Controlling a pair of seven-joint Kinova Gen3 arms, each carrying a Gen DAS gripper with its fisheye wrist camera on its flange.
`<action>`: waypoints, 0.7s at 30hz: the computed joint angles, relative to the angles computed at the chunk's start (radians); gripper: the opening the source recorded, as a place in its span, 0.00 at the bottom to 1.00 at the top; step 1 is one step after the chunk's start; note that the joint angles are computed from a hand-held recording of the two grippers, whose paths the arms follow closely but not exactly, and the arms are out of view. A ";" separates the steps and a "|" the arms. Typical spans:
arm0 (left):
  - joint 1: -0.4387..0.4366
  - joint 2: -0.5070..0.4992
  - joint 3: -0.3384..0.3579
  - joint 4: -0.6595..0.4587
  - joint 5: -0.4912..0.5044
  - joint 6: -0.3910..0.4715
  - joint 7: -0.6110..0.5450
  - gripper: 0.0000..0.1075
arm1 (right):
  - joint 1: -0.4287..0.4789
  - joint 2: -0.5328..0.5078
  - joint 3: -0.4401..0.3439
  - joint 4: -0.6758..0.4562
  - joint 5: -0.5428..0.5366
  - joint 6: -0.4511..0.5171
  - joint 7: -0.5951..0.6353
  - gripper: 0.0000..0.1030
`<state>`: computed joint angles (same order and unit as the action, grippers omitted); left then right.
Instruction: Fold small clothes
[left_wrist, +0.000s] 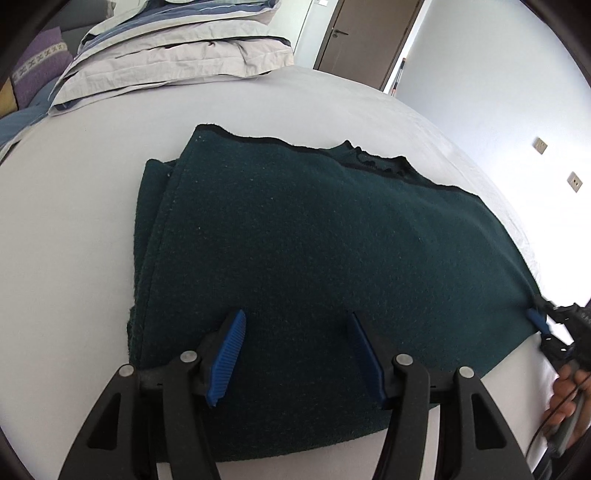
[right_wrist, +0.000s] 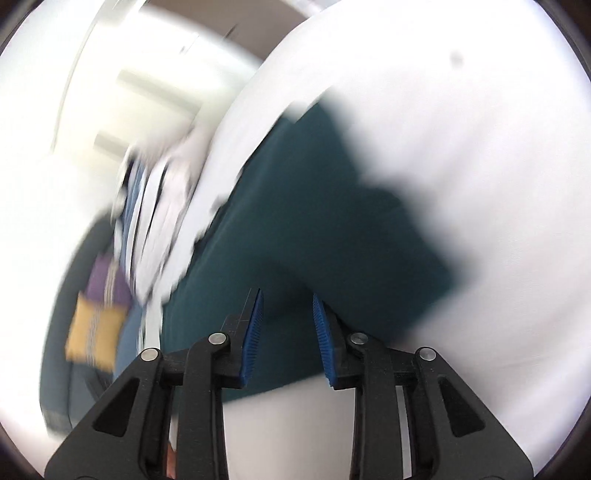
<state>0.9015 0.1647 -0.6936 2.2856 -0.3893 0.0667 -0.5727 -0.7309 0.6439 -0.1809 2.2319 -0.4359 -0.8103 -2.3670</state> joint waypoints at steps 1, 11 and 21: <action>0.005 0.001 -0.006 0.001 -0.002 -0.003 0.000 0.57 | -0.014 -0.019 0.006 0.032 -0.041 -0.016 -0.002 0.26; 0.134 0.048 -0.113 -0.025 -0.011 0.024 0.002 0.61 | 0.024 -0.058 -0.126 -0.105 0.061 0.126 0.168 0.40; 0.181 0.055 -0.160 -0.014 -0.052 0.013 0.029 0.62 | 0.079 0.094 -0.183 -0.268 0.206 0.272 0.125 0.44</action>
<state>1.0821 0.2194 -0.8535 2.2718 -0.4411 0.0792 -0.5435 -0.6517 0.7379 -0.3637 1.9638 -0.2303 -0.5379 -2.2420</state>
